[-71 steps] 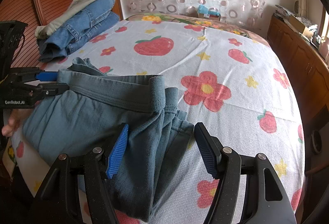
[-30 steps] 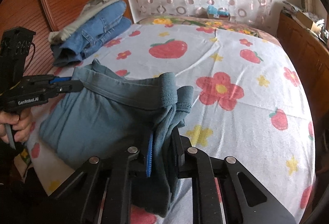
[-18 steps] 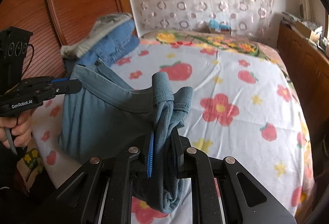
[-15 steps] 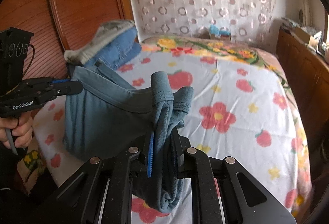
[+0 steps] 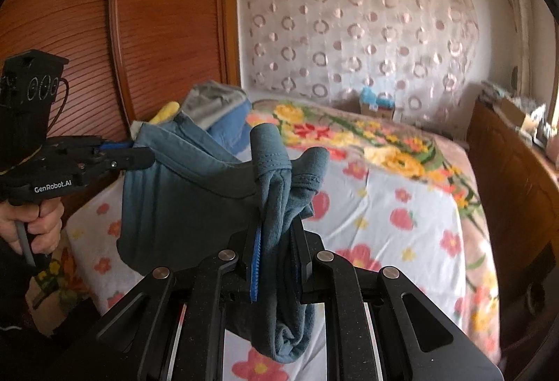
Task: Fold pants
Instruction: 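Lift the folded shorts with both grippers and carry them toward the clothes stack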
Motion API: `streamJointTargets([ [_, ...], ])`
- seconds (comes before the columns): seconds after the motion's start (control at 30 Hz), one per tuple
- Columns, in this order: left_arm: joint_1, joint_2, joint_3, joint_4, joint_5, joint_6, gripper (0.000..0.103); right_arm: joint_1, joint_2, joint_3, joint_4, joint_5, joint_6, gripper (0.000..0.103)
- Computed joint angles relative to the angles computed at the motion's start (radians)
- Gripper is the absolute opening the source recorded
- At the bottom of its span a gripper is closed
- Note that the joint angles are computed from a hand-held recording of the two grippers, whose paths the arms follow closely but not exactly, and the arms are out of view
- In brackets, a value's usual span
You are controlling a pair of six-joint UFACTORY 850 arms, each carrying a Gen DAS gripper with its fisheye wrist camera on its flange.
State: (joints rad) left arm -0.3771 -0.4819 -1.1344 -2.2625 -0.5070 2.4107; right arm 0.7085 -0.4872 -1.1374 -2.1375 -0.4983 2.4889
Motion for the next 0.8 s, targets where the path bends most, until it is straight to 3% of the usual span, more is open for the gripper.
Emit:
streamJointTargets([
  [0.23,0.048,0.034,-0.002,-0.057,-0.018,0.054,0.012,-0.007,-0.028,-0.121,0.055,0.016,-0.168,0.011],
  [0.53,0.109,-0.009,-0.073,-0.17,0.002,0.133,0.012,-0.049,-0.204,-0.441,0.18,0.116,-0.459,0.011],
  [0.67,0.132,-0.073,-0.143,-0.194,0.02,0.122,0.012,-0.072,-0.326,-0.638,0.305,0.173,-0.654,0.011],
  [0.8,0.152,-0.125,-0.196,-0.202,0.03,0.092,0.012,-0.095,-0.456,-0.845,0.556,0.224,-0.948,0.011],
])
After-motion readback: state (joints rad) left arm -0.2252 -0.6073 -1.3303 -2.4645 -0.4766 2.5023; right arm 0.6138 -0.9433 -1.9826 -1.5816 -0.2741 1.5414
